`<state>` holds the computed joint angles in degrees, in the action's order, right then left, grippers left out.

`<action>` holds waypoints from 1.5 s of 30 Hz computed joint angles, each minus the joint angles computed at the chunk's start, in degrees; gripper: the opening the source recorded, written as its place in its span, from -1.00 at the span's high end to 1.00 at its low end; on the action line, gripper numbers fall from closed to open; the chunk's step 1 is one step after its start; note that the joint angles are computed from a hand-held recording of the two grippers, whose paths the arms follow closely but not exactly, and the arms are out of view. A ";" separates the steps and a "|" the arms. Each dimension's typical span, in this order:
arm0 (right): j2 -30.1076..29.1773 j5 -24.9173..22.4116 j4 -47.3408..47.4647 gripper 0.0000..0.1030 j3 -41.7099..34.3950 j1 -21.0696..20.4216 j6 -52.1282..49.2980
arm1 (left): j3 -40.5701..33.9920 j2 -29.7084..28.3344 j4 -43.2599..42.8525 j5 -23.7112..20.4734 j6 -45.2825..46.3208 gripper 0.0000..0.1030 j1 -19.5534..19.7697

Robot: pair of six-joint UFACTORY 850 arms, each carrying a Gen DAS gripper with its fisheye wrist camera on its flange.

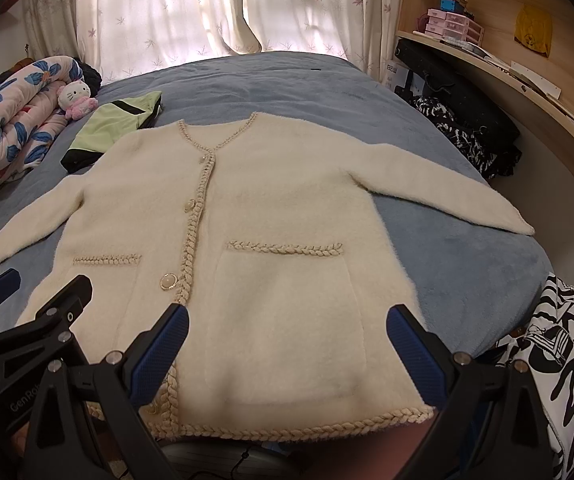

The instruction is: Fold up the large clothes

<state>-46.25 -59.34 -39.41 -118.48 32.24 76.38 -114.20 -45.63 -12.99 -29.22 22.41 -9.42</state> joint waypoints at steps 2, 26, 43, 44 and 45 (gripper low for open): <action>-0.02 -0.06 -0.04 -0.94 -0.01 0.00 -0.02 | -0.05 -0.05 0.07 0.03 0.01 -0.78 0.01; -0.33 0.57 0.49 -0.94 -1.15 -0.72 -0.56 | -3.42 -1.46 2.67 -1.48 -2.73 -0.78 -0.26; -0.13 1.67 1.01 -0.94 -0.88 -1.08 -0.48 | -3.44 -1.60 5.54 -1.20 -5.49 -0.78 -1.03; -0.06 1.94 1.09 -0.94 -0.74 -1.14 -0.39 | -3.56 -1.66 5.71 -1.23 -5.60 -0.78 -1.05; 0.12 2.31 1.12 -0.94 -0.34 -1.20 -0.20 | -3.80 -1.80 5.90 -1.30 -5.72 -0.78 -1.08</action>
